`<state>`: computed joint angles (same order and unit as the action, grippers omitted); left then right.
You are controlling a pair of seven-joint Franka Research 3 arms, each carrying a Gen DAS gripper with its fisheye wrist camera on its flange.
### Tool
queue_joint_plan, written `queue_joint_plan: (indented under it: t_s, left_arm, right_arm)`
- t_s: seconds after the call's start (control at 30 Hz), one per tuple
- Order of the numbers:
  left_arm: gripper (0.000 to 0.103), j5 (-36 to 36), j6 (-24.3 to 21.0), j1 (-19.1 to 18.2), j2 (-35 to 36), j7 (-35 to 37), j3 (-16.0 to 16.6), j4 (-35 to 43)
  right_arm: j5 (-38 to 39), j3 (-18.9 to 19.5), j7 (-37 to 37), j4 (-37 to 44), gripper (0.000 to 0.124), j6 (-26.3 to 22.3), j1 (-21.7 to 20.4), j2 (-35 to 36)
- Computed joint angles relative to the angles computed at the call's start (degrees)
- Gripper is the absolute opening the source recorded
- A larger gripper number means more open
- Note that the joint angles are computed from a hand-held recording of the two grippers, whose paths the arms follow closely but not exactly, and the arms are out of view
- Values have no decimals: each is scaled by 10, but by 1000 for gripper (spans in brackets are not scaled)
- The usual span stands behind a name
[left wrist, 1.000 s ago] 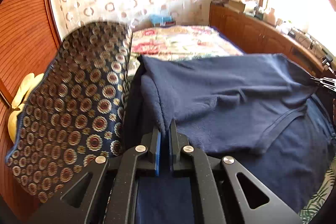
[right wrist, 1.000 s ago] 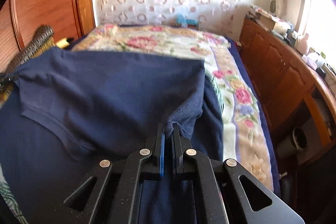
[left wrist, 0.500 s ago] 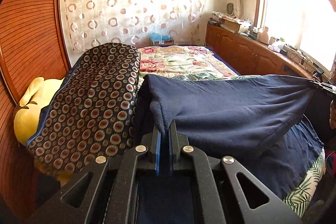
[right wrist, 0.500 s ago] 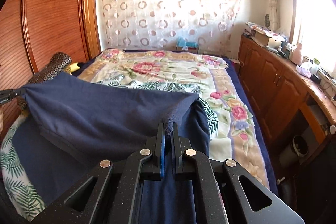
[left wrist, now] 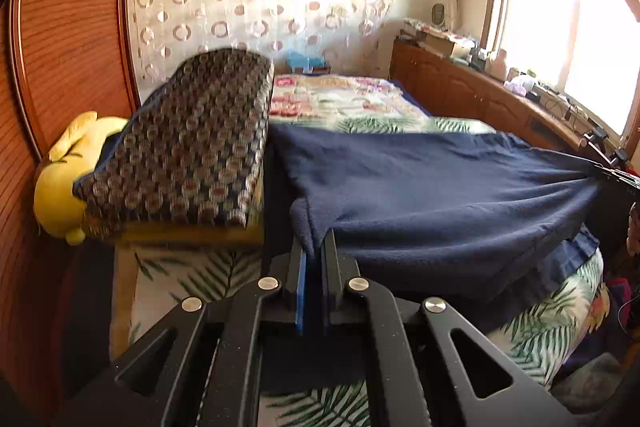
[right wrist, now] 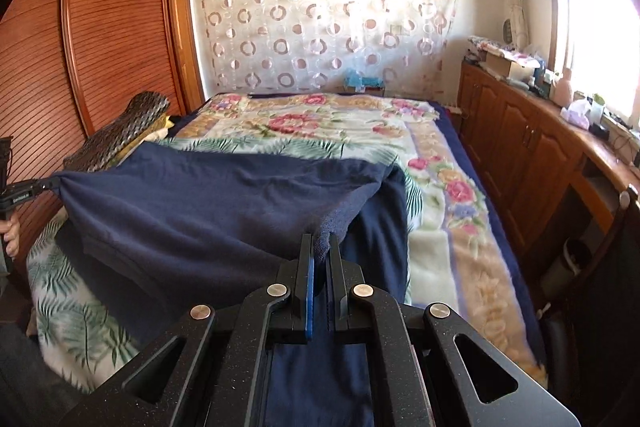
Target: Fold small clothes
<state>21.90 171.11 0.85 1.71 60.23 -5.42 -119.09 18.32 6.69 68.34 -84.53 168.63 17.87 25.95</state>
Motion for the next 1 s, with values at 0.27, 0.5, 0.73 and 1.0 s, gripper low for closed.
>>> queue_joint_plan:
  t_s: [0.27, 0.5, 0.73, 1.0]
  left_arm:
    - [7, -12, -23, -2, 3, 5, -2, -21]
    - [18, 6, -33, -5, 15, -7, 0, -14]
    - [54, -6, -3, -1, 8, -6, 0, -22]
    - [78, 23, 9, -14, 34, -40, 9, 11]
  right_arm:
    - [-19, -22, 36, 22, 4, -56, 6, 31]
    - [-69, -52, 87, 45, 5, -73, 32, 41]
    - [-129, -72, 119, 34, 20, -51, 57, 23]
    - [-122, -45, 107, 92, 42, -30, 61, 74]
